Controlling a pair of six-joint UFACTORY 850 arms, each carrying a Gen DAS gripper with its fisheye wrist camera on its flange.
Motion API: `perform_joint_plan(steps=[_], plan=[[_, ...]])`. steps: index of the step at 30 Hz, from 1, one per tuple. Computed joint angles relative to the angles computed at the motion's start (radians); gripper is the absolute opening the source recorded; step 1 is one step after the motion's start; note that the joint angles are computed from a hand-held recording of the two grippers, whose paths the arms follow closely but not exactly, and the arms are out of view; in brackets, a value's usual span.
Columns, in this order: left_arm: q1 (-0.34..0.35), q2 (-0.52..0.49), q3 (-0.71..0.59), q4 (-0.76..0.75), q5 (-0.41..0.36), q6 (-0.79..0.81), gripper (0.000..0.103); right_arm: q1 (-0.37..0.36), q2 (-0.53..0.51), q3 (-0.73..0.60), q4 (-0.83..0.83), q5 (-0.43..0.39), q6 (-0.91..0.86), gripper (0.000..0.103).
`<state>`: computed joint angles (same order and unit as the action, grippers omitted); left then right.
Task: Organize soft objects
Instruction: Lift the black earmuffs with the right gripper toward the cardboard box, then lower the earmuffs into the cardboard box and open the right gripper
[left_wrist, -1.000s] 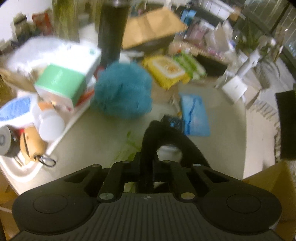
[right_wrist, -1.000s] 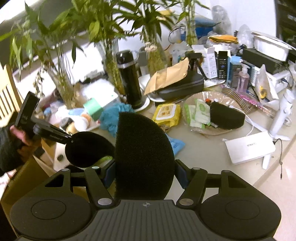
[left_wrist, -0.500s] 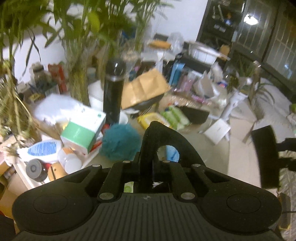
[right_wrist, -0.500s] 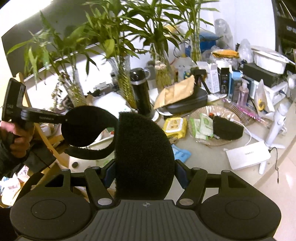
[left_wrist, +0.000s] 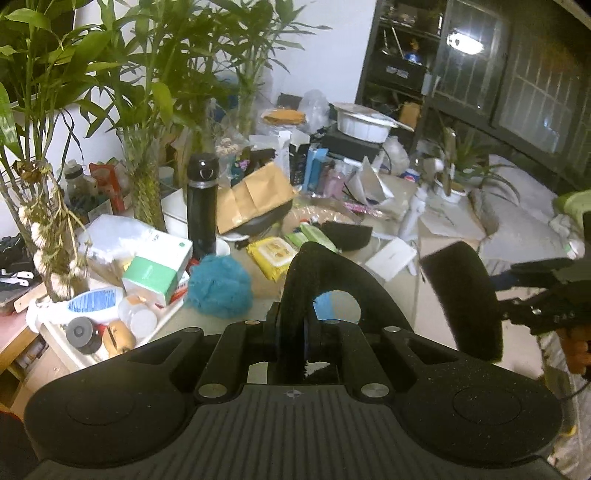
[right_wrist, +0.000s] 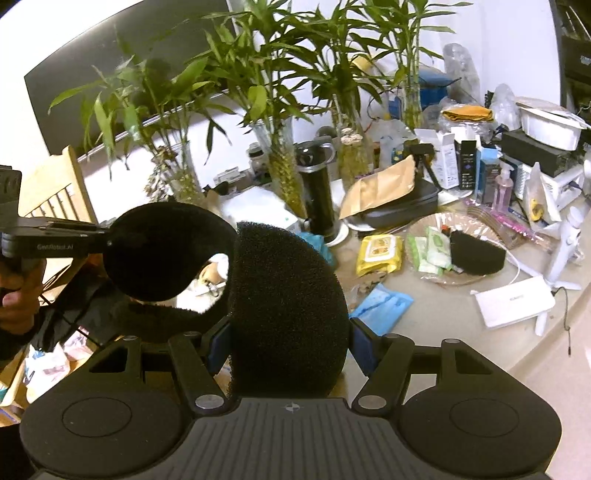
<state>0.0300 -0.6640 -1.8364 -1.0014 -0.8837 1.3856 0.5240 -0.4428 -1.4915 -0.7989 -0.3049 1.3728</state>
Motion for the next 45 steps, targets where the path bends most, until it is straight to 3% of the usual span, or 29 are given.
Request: perform_joint_plan(steps=[11,16,20,23,28,33,45], plan=[[0.025,0.096,0.17,0.077,0.028,-0.013,0.011,0.046,0.014,0.043,0.056,-0.003,0.015,0.068],[0.022,0.116,0.222,0.14,0.067,-0.062,0.016,0.067,0.032,0.081,-0.035,0.019,0.139,0.068],[0.022,0.146,0.273,0.137,0.115,-0.044,0.055,0.081,0.04,0.101,-0.136,0.03,0.259,0.068],[0.035,0.194,0.34,0.042,0.15,0.057,0.063,0.092,0.042,0.11,-0.182,0.029,0.309,0.068],[0.05,0.25,0.41,-0.072,0.173,0.163,0.064,0.109,0.054,0.129,-0.276,0.029,0.415,0.069],[0.059,0.276,0.445,-0.143,0.175,0.263,0.064,0.122,0.062,0.137,-0.27,0.006,0.408,0.069],[0.095,0.315,0.525,-0.284,0.086,0.535,0.065,0.114,0.069,0.089,-0.034,-0.088,0.124,0.069]])
